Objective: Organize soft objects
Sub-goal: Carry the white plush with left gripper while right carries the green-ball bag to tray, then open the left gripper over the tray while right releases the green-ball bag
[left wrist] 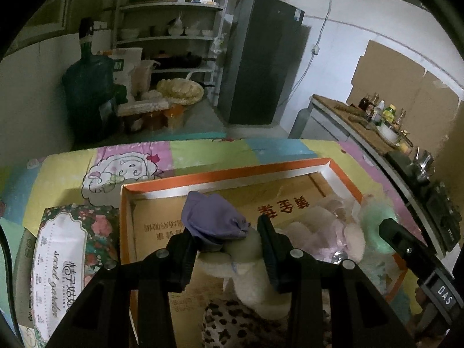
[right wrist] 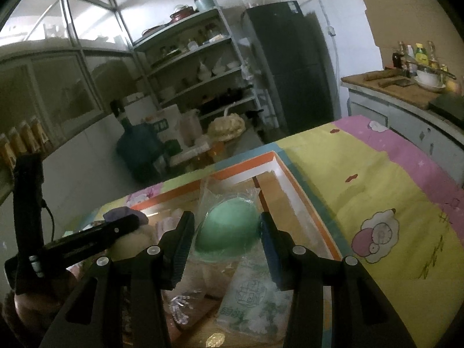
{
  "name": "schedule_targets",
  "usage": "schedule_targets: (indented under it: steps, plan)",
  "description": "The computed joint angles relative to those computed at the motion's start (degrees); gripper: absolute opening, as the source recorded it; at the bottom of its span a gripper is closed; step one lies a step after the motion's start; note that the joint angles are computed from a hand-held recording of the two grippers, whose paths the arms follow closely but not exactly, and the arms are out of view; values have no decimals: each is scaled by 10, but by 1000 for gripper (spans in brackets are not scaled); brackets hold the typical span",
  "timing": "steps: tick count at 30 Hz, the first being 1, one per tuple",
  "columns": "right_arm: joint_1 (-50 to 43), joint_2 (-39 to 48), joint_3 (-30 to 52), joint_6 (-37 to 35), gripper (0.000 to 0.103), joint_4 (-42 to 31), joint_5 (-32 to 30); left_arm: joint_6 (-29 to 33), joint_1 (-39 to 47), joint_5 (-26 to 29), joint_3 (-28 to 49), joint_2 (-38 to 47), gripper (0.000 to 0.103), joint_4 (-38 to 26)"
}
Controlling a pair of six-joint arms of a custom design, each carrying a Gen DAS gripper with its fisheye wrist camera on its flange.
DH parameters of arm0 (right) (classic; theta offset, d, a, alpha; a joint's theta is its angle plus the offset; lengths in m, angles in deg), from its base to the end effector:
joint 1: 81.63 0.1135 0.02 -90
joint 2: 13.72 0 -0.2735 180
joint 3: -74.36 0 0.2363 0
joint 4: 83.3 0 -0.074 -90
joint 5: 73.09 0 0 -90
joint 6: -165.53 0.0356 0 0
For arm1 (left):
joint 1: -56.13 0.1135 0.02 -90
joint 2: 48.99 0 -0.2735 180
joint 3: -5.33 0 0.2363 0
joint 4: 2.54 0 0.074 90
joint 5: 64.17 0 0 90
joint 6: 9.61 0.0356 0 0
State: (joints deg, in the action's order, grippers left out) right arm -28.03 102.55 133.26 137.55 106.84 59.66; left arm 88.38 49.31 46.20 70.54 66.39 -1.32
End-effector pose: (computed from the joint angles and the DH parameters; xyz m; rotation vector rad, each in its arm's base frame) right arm 0.2191 0.2565 0.0862 0.4812 2.0970 0.2614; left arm 0.3551 -0.0549 0.0982 0.4677 2.3507 -0.4205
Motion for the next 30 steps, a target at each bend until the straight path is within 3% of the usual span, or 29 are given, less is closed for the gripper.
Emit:
schedule_targets:
  steps: [23, 30]
  plan:
    - [-8, 10, 6, -6, 47, -3, -24, -2, 1, 4, 23, 26, 41, -16]
    - [-7, 15, 14, -4, 50, -10, -31, -10, -1, 0, 13, 24, 45, -2]
